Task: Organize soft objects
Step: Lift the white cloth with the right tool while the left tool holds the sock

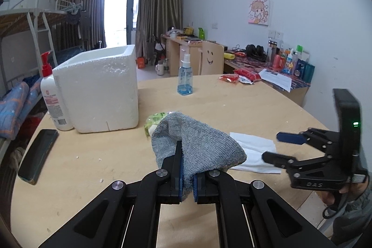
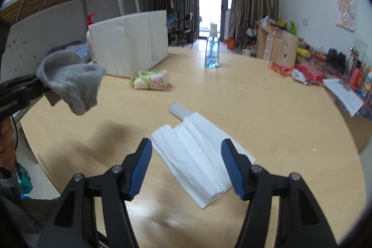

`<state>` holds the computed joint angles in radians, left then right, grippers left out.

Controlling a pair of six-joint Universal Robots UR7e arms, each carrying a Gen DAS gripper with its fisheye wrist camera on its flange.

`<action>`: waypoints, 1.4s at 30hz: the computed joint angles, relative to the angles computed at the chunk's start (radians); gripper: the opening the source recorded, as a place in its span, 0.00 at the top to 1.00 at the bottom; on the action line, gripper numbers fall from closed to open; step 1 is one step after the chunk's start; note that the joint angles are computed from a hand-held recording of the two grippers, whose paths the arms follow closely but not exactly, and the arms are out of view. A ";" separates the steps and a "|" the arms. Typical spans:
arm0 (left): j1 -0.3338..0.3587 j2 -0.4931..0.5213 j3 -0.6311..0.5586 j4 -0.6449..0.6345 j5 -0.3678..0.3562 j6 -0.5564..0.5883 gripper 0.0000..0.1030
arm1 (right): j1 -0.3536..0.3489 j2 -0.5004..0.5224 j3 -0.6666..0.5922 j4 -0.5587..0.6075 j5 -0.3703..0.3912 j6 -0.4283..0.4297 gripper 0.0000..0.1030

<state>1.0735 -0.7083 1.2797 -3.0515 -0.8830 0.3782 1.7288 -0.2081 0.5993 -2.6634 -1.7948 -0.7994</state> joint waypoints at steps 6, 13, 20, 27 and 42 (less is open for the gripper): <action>0.003 -0.001 0.001 0.000 0.007 -0.008 0.94 | -0.014 0.098 -0.205 0.179 -0.054 0.033 0.35; 0.011 0.000 -0.006 0.018 0.009 -0.024 0.94 | -0.014 0.129 -0.261 0.249 -0.100 0.053 0.35; 0.011 0.000 -0.010 0.034 0.018 -0.037 0.94 | -0.010 0.155 -0.311 0.280 -0.126 0.046 0.35; 0.013 -0.001 -0.010 0.028 0.017 -0.035 0.94 | -0.004 0.163 -0.319 0.275 -0.146 0.039 0.42; 0.011 -0.012 -0.002 0.002 0.026 -0.021 0.94 | -0.008 0.079 -0.184 0.237 -0.065 0.080 0.92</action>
